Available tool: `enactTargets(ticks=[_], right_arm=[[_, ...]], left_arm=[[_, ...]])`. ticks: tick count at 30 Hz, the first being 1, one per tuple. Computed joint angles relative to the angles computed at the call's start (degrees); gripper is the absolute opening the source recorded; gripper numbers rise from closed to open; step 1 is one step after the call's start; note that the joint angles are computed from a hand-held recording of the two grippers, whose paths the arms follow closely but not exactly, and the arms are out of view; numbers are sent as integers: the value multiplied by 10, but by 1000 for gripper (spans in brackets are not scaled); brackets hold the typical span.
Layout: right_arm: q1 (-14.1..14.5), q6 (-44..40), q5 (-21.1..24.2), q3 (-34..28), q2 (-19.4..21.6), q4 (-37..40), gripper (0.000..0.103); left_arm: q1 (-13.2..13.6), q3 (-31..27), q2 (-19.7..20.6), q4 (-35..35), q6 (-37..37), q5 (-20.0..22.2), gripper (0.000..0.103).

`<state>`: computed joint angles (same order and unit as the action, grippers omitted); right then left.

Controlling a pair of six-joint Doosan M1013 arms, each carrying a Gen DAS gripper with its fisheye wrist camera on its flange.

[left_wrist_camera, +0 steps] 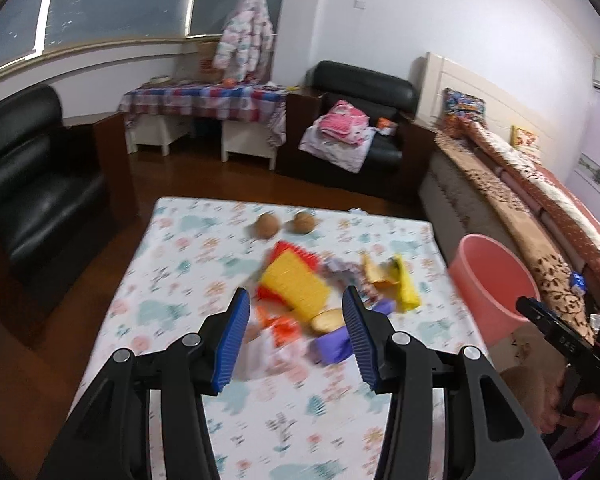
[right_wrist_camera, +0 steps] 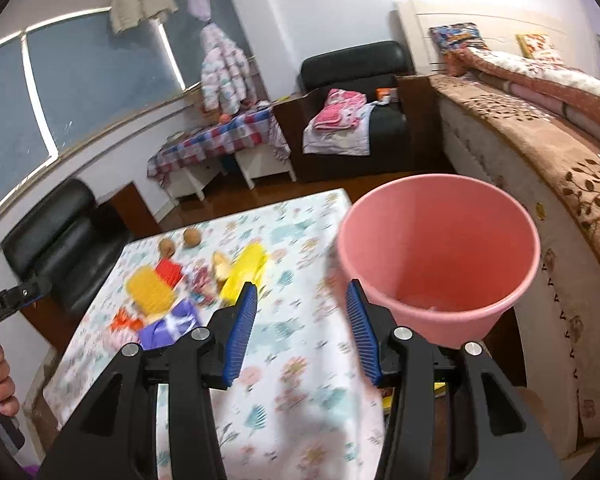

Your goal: Collect trash

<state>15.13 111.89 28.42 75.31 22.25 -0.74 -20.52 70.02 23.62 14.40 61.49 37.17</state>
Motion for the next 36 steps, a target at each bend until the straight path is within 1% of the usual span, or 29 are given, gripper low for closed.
enactTargets(ticks=[4, 10, 15, 18, 20, 25, 28, 32, 36], right_arm=[[3, -47, 26, -8, 7, 58, 47], [10, -47, 47, -21, 16, 43, 47], [10, -43, 64, -39, 30, 39, 47], [9, -44, 66, -44, 34, 35, 47], [8, -50, 73, -49, 39, 42, 47], [11, -62, 81, -63, 49, 45, 47], [14, -70, 86, -71, 54, 45, 47], [17, -76, 97, -80, 61, 42, 47], [17, -75, 105, -87, 67, 42, 47]], left_arm=[[7, 11, 1, -11, 6, 23, 48], [14, 3, 21, -51, 27, 47, 48], [21, -9, 34, -67, 39, 46, 48], [26, -15, 39, -47, 23, 41, 48], [32, -14, 38, -28, -2, 35, 48], [41, -11, 36, -23, -27, 34, 48], [44, -14, 39, -59, -5, 34, 48], [43, -22, 47, -83, 26, 30, 48], [45, -49, 66, -125, 61, 31, 48]])
